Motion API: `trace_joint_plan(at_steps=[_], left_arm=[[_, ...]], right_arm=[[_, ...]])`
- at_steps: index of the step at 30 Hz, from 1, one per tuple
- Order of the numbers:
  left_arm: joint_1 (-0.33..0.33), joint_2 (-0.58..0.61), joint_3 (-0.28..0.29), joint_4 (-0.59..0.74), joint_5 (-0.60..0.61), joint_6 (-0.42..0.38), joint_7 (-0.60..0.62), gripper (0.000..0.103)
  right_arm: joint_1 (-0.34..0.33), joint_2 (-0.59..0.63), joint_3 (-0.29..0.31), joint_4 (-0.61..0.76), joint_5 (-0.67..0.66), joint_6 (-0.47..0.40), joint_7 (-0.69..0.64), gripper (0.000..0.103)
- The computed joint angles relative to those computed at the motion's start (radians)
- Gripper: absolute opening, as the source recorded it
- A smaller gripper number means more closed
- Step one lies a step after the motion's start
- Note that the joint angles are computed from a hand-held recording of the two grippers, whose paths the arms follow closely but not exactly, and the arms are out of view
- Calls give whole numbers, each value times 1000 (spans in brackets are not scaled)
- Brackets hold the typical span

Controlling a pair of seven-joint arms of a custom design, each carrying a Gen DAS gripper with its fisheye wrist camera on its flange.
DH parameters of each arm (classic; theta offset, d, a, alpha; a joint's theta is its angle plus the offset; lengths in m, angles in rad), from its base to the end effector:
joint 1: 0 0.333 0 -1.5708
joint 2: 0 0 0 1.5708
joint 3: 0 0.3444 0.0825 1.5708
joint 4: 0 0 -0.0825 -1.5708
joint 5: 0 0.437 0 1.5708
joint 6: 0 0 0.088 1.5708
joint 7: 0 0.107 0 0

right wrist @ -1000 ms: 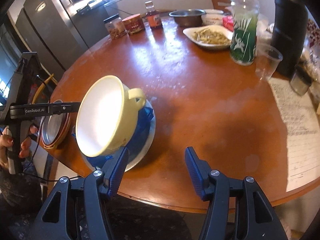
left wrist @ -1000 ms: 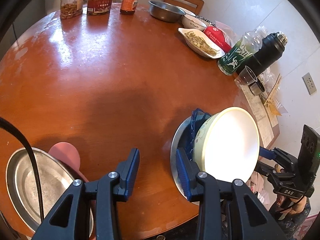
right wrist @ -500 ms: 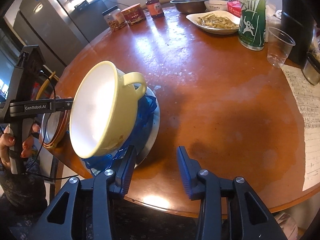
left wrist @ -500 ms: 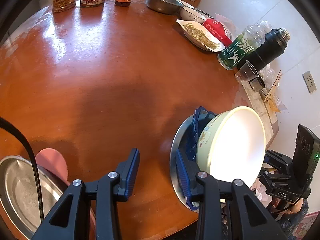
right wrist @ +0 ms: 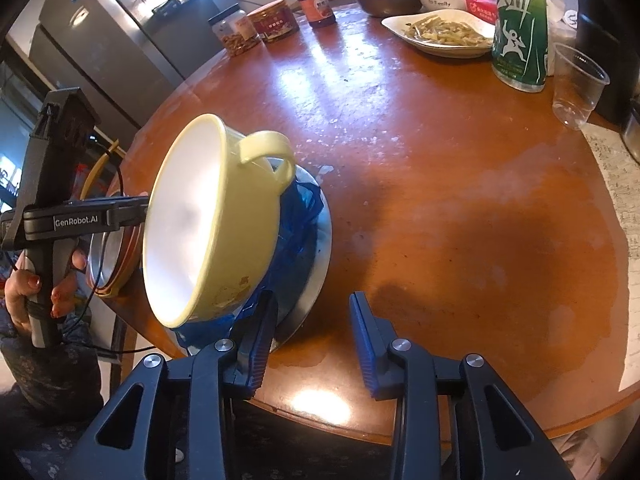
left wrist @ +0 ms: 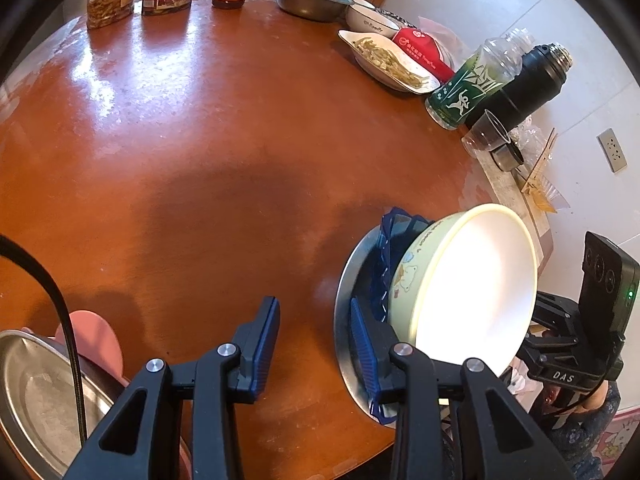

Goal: Organize plates and bowls
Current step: 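Close both grippers on the steel plate rim under the nested bowls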

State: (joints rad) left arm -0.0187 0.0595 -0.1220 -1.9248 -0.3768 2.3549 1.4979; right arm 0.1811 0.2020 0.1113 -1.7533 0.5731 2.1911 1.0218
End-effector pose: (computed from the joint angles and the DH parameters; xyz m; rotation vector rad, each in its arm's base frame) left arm 0.6502 -0.0958 0.5052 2.2994 -1.9747 0.7496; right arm 0.6647 0.2152 0.4895 -2.2542 1.2589 0.1855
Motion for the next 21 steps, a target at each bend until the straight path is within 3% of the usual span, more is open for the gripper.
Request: trace_joint_plan(at_steps=[11,14,21], left_arm=[[-1,-3,-2,-6,-50,-14,29,34],[4,3,-4,1,-104,-27,77,20],[2,10,-4,15,-108,-37,62,15]], right_arm=[[-22,53,4,78,6,-47,-17,30],[-24,58,8,83,7,-46,-22,29],[-29,53,12,71,26,-37,-31,28]])
